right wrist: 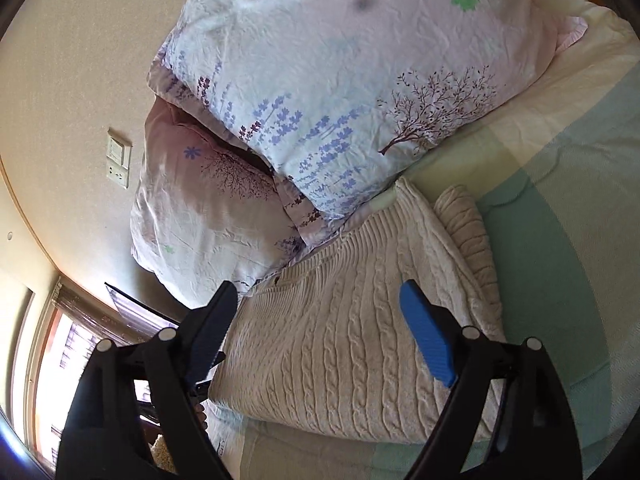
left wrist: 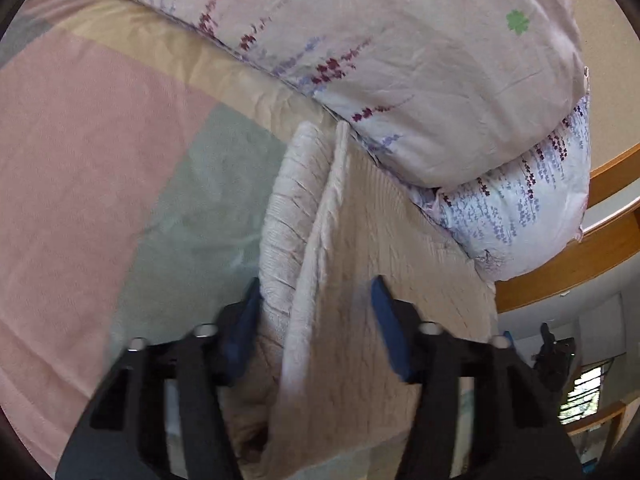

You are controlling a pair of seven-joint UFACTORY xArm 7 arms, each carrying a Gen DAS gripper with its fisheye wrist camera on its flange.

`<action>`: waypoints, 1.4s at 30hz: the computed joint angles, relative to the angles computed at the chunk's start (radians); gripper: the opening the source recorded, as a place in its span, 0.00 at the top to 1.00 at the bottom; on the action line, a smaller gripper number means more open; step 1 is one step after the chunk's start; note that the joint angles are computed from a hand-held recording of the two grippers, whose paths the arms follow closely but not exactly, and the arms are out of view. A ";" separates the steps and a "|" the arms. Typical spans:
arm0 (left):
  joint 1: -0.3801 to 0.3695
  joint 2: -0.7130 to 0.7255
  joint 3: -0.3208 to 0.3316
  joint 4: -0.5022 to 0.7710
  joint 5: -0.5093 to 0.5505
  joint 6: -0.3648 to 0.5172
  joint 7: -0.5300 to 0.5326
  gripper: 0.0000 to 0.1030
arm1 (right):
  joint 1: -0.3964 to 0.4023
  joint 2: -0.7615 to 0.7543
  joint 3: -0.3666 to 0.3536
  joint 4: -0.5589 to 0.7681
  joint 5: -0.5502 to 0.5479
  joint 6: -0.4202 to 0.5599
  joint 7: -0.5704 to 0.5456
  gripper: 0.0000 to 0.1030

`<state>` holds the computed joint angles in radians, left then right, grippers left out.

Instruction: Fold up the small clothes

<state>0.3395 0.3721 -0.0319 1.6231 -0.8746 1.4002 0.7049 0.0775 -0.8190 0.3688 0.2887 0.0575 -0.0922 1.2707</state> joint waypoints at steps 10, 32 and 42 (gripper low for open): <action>-0.042 -0.182 -0.093 -0.124 -0.414 0.312 0.035 0.85 | 0.006 -0.347 -0.007 -0.117 -0.028 0.228 0.042 0.20; -0.366 -0.284 -0.031 -0.318 0.064 -0.092 0.043 0.14 | 0.396 0.024 -0.641 0.028 0.155 0.344 -0.480 0.22; -0.236 -0.227 0.031 -0.236 -0.072 0.202 0.154 0.54 | 0.551 0.152 -0.547 0.116 0.245 0.058 -0.587 0.83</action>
<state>0.1038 0.1455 -0.0008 1.3869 -0.9470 1.6023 0.8593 0.6288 -0.6666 -0.1777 0.4045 0.3029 -0.0344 0.6842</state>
